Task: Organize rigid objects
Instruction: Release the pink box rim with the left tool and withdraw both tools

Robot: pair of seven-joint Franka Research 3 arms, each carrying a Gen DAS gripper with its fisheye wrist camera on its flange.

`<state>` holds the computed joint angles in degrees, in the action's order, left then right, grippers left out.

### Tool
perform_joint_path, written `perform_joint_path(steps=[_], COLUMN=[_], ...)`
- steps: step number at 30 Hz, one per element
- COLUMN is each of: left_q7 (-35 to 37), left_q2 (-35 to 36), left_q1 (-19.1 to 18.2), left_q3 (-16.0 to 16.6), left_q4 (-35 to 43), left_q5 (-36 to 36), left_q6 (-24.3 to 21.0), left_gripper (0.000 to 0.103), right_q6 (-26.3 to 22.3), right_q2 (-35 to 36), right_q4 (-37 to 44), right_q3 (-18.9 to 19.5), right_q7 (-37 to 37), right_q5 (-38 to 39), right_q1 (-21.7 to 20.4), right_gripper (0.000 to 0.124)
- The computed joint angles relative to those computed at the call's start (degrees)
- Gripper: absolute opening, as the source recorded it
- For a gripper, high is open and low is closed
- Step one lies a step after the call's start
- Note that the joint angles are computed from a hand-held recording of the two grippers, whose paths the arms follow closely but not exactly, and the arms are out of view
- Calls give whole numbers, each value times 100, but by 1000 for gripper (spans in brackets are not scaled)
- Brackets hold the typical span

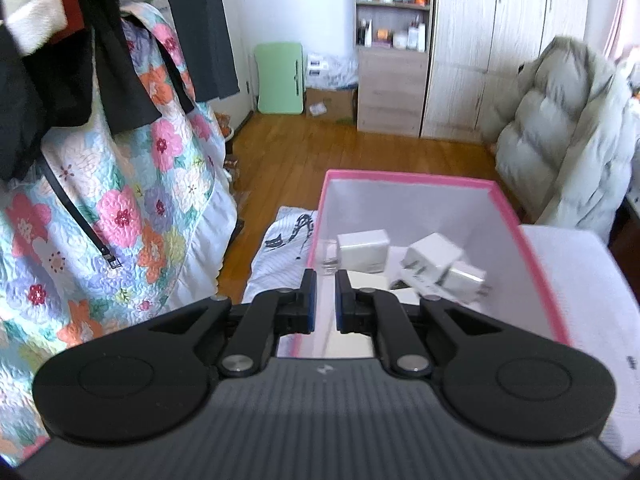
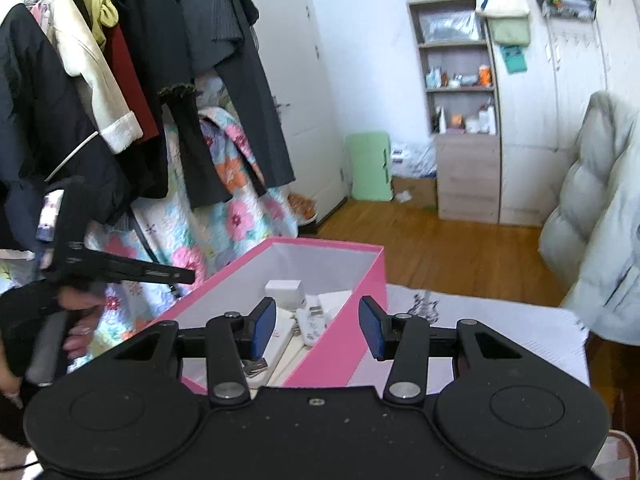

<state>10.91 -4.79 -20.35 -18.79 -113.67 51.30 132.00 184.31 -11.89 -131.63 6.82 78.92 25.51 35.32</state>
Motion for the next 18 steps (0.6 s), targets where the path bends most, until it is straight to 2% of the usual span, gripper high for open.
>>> perform_joint_path(steps=[3,5,7,9,12,15,18], left_q7=[-267,-475,-734,-928,-1112,-1368,-1431], left_q2=[-188,-288,-321,-293,-298,-297,-140], left_q1=[-98,-159,-208,-277,-396,-510,-676], left_q3=[-142,-224,-296,-374,-464,-559,-690], left_q4=[-113,-241,-384,-437,-500,-502,-306], left_q5=[80,197,261,268,356,516,582], left_q6=[-106,-2,156,158,219,164,-338], left_gripper=[8,8,8,8,8,8,8], right_q6=[174,244,294,217,281,408,471], right_q2=[-226,-428,-477,-609,-854,-1123,-1417], right_q4=[-252,-432,-537,-629,-841,-1080,-1253], right_q3=[981,1674,1844,2341,2782,3001,3424], right_q7=[585,986,1121,1420,1803,2117,2308], right_q5=[-482,-776,-972,-1116,-1327,-1396,-1423], right_q1=[-1045,-1795,-1959,-2493,-2962,-3169,-3616], right_gripper=[54,54,54,54,55,59,59])
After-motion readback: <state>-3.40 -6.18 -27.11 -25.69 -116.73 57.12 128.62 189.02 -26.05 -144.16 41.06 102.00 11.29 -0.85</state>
